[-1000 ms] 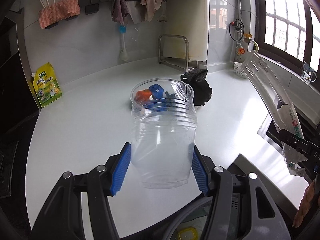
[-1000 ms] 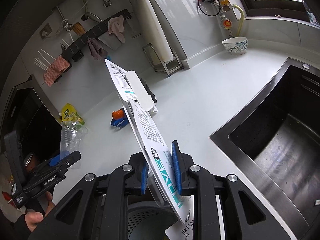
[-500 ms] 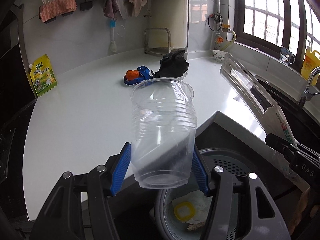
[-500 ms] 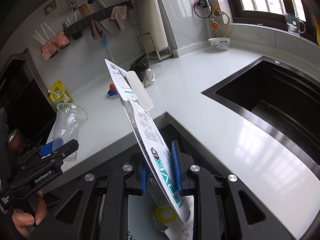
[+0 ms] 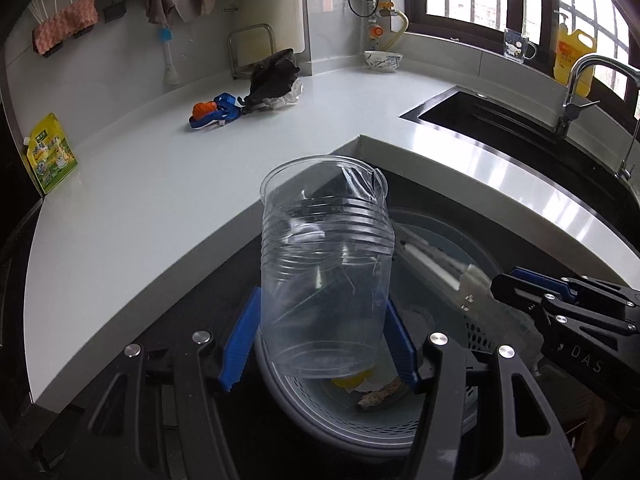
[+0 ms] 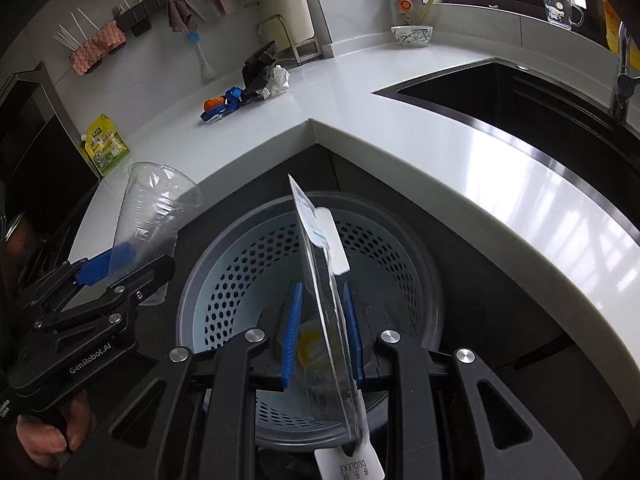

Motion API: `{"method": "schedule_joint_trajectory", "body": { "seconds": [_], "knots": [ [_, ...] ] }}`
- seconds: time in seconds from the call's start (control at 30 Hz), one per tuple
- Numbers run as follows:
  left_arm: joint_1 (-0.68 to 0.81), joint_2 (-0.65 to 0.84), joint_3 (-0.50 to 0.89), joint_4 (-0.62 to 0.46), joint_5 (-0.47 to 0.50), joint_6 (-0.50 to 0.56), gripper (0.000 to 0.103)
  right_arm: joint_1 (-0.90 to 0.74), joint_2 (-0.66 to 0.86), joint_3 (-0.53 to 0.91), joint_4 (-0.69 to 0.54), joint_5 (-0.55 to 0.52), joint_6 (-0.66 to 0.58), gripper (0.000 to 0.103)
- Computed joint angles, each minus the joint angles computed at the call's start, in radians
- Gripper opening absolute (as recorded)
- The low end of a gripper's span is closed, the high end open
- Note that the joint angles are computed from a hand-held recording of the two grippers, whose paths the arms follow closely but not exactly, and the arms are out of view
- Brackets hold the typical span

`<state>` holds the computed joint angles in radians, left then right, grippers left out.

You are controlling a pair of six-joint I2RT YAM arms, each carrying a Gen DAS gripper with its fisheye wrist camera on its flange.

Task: Collect trash
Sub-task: 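Open the left tool to drop the cup while the right drops the strip into the basket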

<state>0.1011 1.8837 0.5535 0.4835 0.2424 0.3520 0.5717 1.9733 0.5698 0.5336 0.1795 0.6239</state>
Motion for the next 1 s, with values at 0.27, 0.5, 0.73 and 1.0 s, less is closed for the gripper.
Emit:
{"method": "schedule_joint_trajectory", "body": {
  "seconds": [0.27,0.5,0.73,1.0],
  "knots": [
    [-0.029,0.103,0.071,-0.058,-0.020,0.001,0.064,-0.003,0.036,0.007,0.005,0.001,0.020,0.022],
    [-0.018,0.117,0.085,-0.048,-0.040,-0.014,0.079,-0.025,0.032,-0.024,0.065,-0.002,0.024,0.039],
    [-0.003,0.121,0.095,-0.046,-0.045,-0.027,0.082,-0.009,0.015,-0.057,0.140,0.052,0.011,0.066],
    [0.033,0.095,0.083,-0.014,-0.038,-0.049,0.084,0.050,-0.030,-0.097,0.228,0.267,-0.056,0.084]
  ]
}}
